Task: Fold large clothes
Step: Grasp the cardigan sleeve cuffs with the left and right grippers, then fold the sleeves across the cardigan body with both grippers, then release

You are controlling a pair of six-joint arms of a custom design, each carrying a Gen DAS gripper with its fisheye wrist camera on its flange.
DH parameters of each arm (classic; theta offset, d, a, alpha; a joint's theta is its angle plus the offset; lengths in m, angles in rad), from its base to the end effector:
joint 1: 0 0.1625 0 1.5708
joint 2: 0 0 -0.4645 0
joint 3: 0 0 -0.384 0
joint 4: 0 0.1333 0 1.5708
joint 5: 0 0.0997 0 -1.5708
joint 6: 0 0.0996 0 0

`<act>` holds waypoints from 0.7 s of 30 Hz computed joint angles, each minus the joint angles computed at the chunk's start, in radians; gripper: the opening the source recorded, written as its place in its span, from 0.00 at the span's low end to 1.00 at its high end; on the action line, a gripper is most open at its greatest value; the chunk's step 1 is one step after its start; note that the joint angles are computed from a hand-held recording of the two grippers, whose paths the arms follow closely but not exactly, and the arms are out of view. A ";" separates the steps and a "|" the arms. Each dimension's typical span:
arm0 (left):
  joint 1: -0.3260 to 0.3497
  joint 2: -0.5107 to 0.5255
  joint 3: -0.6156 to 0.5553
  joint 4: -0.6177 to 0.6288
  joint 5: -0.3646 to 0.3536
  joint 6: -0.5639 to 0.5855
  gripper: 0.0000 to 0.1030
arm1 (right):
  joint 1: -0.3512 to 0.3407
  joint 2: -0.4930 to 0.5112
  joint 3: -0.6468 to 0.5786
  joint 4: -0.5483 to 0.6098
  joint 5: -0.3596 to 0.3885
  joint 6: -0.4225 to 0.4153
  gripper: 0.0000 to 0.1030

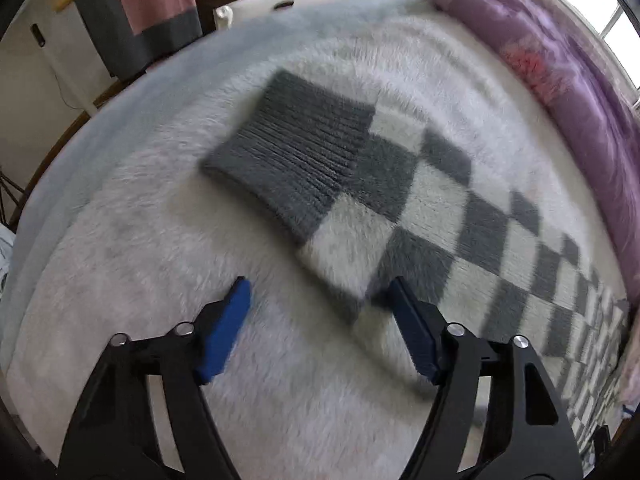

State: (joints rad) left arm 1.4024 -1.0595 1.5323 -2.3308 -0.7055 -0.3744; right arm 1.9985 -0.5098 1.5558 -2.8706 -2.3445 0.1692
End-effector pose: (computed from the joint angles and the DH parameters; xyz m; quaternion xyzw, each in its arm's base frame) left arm 0.0917 -0.7085 0.3590 -0.1521 0.8876 -0.2364 0.3649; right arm 0.3534 -0.6216 0.0129 0.0711 -0.9171 0.2221 0.3232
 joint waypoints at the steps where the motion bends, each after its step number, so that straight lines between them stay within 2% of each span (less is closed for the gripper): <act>1: 0.002 0.010 -0.001 -0.043 0.010 0.023 0.69 | -0.014 0.009 -0.002 -0.024 0.031 -0.017 0.22; 2: 0.004 0.017 0.000 -0.072 0.017 0.038 0.65 | -0.024 0.014 -0.001 -0.040 0.064 -0.025 0.20; 4: 0.004 0.028 -0.004 -0.117 0.014 0.093 0.48 | -0.046 0.033 -0.016 -0.031 0.101 -0.028 0.15; 5: 0.003 0.029 0.004 -0.160 -0.007 0.158 0.24 | -0.056 0.040 -0.024 -0.005 0.113 -0.014 0.12; 6: 0.001 0.038 -0.002 -0.163 -0.004 0.181 0.11 | -0.073 0.045 -0.030 0.032 0.152 0.008 0.08; 8: -0.008 0.036 -0.005 -0.151 0.005 0.196 0.09 | -0.101 0.058 -0.043 0.103 0.200 0.061 0.07; 11: -0.045 -0.003 0.032 -0.230 -0.021 0.234 0.08 | -0.113 0.057 -0.043 0.103 0.217 0.053 0.04; 13: -0.101 -0.035 0.083 -0.323 -0.017 0.293 0.08 | -0.122 0.033 -0.027 0.106 0.259 0.055 0.04; 16: -0.210 -0.075 0.158 -0.412 -0.013 0.330 0.08 | -0.138 -0.051 0.070 0.018 0.322 0.051 0.07; 19: -0.326 -0.073 0.201 -0.468 -0.046 0.334 0.08 | -0.151 -0.169 0.201 -0.102 0.324 0.028 0.09; 21: -0.393 -0.055 0.224 -0.505 -0.077 0.321 0.08 | -0.162 -0.267 0.294 -0.170 0.280 0.004 0.09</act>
